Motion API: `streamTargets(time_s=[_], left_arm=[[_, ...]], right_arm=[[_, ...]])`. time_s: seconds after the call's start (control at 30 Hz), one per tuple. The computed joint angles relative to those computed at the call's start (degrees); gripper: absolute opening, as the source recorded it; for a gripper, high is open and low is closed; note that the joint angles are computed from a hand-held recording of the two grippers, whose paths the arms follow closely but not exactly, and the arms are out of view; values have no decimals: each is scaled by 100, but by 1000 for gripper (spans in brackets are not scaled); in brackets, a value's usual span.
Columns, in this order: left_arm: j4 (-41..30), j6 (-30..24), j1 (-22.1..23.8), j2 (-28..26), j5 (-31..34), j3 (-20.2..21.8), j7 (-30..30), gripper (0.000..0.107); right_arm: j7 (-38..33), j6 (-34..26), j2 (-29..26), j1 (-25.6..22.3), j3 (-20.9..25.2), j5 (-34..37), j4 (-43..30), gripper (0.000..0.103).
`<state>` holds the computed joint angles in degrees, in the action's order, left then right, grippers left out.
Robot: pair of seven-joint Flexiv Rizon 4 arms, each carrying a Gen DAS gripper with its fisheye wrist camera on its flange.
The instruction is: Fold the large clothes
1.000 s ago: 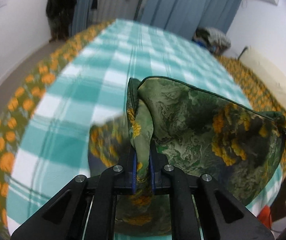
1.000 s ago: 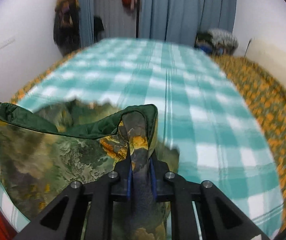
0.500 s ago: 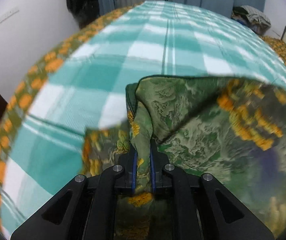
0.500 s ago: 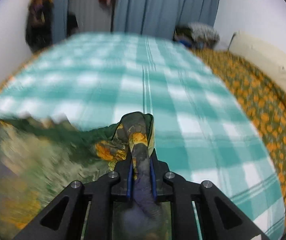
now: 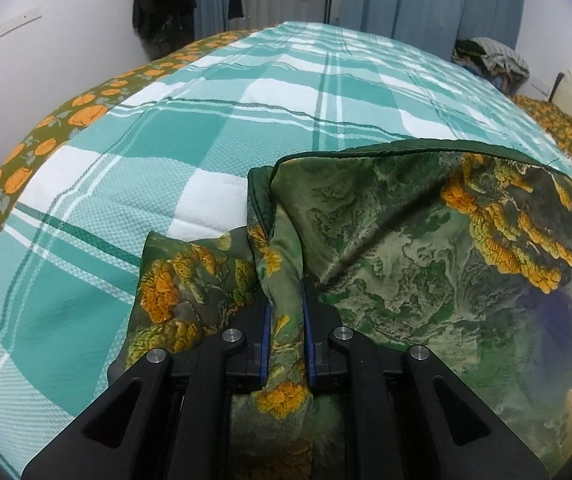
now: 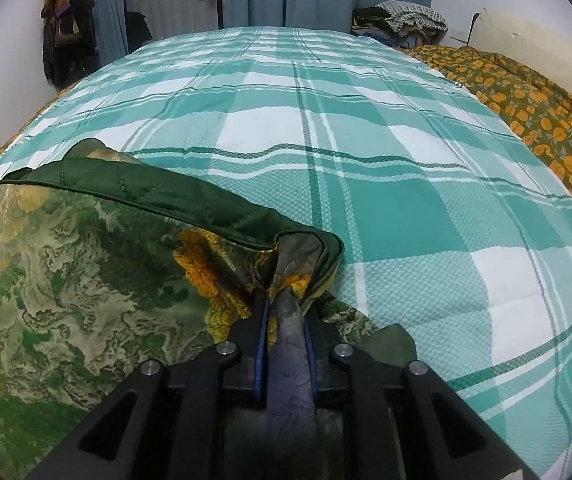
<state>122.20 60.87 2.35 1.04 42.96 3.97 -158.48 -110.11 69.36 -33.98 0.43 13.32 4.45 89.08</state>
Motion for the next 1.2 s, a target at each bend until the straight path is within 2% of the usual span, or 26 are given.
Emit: streamTargets(time_s=[0.47,0.67,0.77,0.8,0.83,0.87,0.9,0.93,0.97,1.03,1.07,1.1,1.17,1.2], left_arm=[[7,-4,5,9,23,-11,-25,13],[7,-164,1,74,-354,-15,425,13],[22,-272,12,156,-636,-20,754,16],[27,-332,17,206,-704,-30,814,19],[31,-443,18,294,-736,-51,809,26],[40,-541,24,378,-745,-79,789,33],[70,-646,22,524,-731,-114,754,51],[148,-585,34,647,-750,-120,777,69],[262,-456,41,792,-790,-122,827,74],[464,-422,67,1171,-755,-262,790,86],[536,-491,93,1336,-743,-371,730,88],[623,-513,110,1496,-751,-467,665,88],[841,-529,159,1825,-750,-694,394,92],[913,-621,213,1958,-727,-850,201,93]], right_arm=[[-120,-56,6,-39,30,136,-41,17],[31,-44,71,113,-136,-64,33,17],[122,-190,152,143,-183,-162,23,18],[184,-263,198,181,-239,-226,21,19],[299,-253,292,266,-361,-347,68,21],[373,-178,381,307,-433,-424,130,31],[458,-23,496,342,-514,-502,229,60],[497,141,615,330,-529,-527,329,76],[433,423,817,258,-472,-496,502,91],[53,822,1152,10,-189,-343,793,91],[-178,956,1297,-127,-17,-227,916,91],[-595,987,1479,-406,341,92,1023,91],[-1228,635,1669,-752,785,744,1031,93],[-1276,427,1725,-725,768,826,1091,93]])
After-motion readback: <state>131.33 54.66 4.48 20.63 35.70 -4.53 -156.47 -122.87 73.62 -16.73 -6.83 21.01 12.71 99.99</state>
